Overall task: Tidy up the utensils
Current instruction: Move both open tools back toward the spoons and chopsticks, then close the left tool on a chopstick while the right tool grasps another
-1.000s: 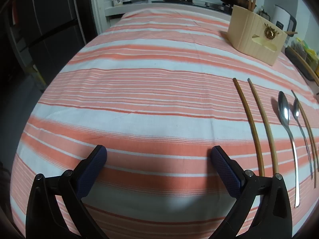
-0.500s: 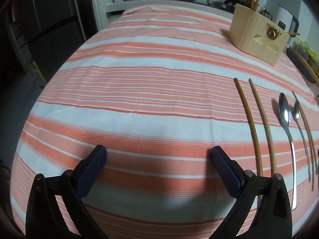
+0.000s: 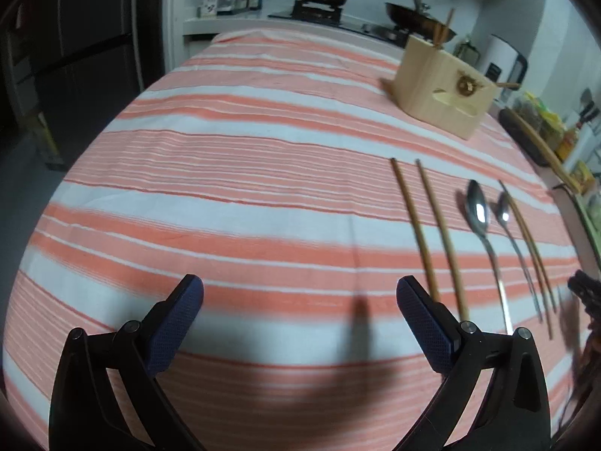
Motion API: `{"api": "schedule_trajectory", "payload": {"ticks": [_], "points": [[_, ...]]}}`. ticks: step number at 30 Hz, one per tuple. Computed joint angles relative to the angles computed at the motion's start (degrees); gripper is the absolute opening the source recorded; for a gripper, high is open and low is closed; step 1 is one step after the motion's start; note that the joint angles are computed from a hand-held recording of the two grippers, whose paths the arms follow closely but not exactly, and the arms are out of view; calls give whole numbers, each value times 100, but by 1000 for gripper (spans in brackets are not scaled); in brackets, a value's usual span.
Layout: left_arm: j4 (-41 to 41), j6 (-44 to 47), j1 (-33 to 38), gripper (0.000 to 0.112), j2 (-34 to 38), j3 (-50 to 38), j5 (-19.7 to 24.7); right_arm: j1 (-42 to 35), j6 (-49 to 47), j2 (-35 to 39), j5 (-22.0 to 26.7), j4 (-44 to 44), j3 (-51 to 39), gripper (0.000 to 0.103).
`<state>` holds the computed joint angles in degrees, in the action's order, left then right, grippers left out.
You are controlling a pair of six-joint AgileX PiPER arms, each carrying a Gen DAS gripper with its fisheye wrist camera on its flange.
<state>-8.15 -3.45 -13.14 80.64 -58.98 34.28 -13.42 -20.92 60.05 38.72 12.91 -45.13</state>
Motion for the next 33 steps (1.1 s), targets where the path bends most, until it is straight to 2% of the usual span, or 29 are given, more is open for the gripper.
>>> {"api": "schedule_trajectory", "payload": {"ticks": [3,6,12,17,18,20,21,22,23,24,25,28,31,33], "points": [[137,77,-410,102,-465,291,152,305,-315,-444,443,115,85,76],[574,-386,-1061,102,-735,507,259,967,17,-794,561,-174,189,76],[2418,-2285,-2364,102,-666,636,456,2048,995,-737,369,-921,285,75],[2560,-2494,-2420,95,-454,637,501,2140,1140,-484,340,-1024,233,74],[2527,-2476,-2404,93,-425,598,520,2205,1249,-429,322,-1145,225,72],[2482,-2437,-2404,88,-387,513,591,2259,1369,-252,304,-1258,183,59],[2422,-2387,-2397,81,-375,466,619,2236,1359,-144,306,-1225,155,53],[2394,-2369,-2405,70,-359,417,649,2144,1215,-52,302,-1049,136,40],[2345,-2327,-2409,63,-345,369,669,2077,1166,-52,227,-913,156,31],[2311,-2322,-2417,48,-337,333,689,2065,1277,-23,223,-964,132,23],[2306,-2348,-2428,32,-309,284,713,2054,1374,7,212,-1018,111,8],[2364,-2486,-2391,7,-219,189,741,1854,1329,76,166,-858,77,6],[1989,-2298,-2098,4,-158,119,677,1702,1484,131,131,-1031,29,6],[2115,-2472,-2008,4,-66,22,717,1425,1440,180,96,-1037,5,6]]}}
